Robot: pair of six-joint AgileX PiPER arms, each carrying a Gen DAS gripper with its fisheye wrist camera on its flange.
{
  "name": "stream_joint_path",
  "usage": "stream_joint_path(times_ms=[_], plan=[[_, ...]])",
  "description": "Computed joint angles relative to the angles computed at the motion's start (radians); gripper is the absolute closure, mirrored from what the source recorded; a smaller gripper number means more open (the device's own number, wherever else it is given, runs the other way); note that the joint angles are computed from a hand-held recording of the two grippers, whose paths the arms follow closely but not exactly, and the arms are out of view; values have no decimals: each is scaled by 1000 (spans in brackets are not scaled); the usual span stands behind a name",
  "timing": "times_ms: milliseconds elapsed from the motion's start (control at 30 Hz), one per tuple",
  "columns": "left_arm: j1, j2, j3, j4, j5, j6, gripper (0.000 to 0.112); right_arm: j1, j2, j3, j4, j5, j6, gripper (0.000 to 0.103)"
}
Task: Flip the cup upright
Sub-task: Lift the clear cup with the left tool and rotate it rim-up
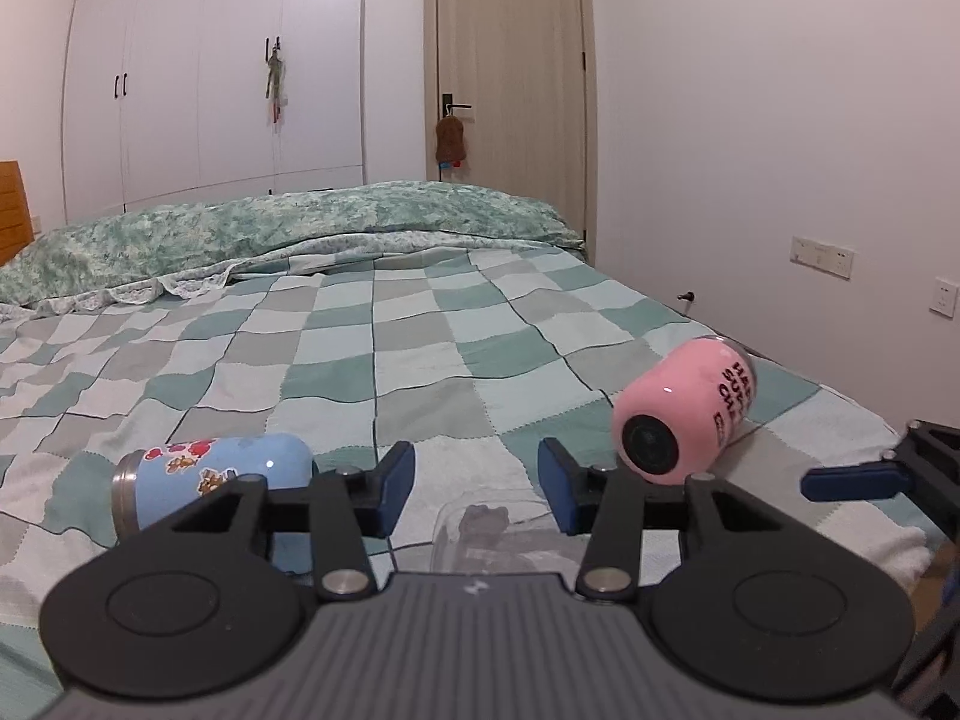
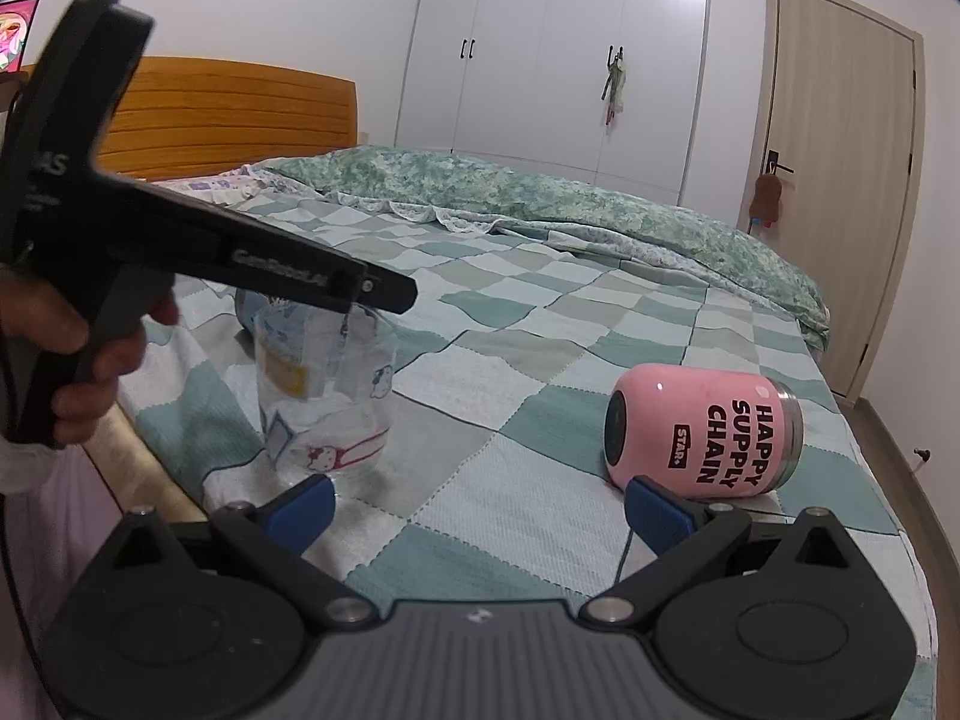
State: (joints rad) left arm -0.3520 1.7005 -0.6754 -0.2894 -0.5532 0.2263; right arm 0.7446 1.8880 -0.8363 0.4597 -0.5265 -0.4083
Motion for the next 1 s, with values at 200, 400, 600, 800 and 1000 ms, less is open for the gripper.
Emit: stream_joint_path(times_ms=[200,400,600,800,1000], plan=[[-9,-36,128,63,-139,-101,66,5,3,10,0,-13,19,0],[-22,-64,158,74,-148,-96,62,19,3,23,7,-19,23,0],[20,-51,161,171,-179,-167,49,44,-12,41,37,-37,9,0],[56,-39,167,229,-198,-241,49,62,-18,52,44,-43,9,0],[44,-180,271,187,-224,-219,16,75,-27,63,52,-57,14,0]])
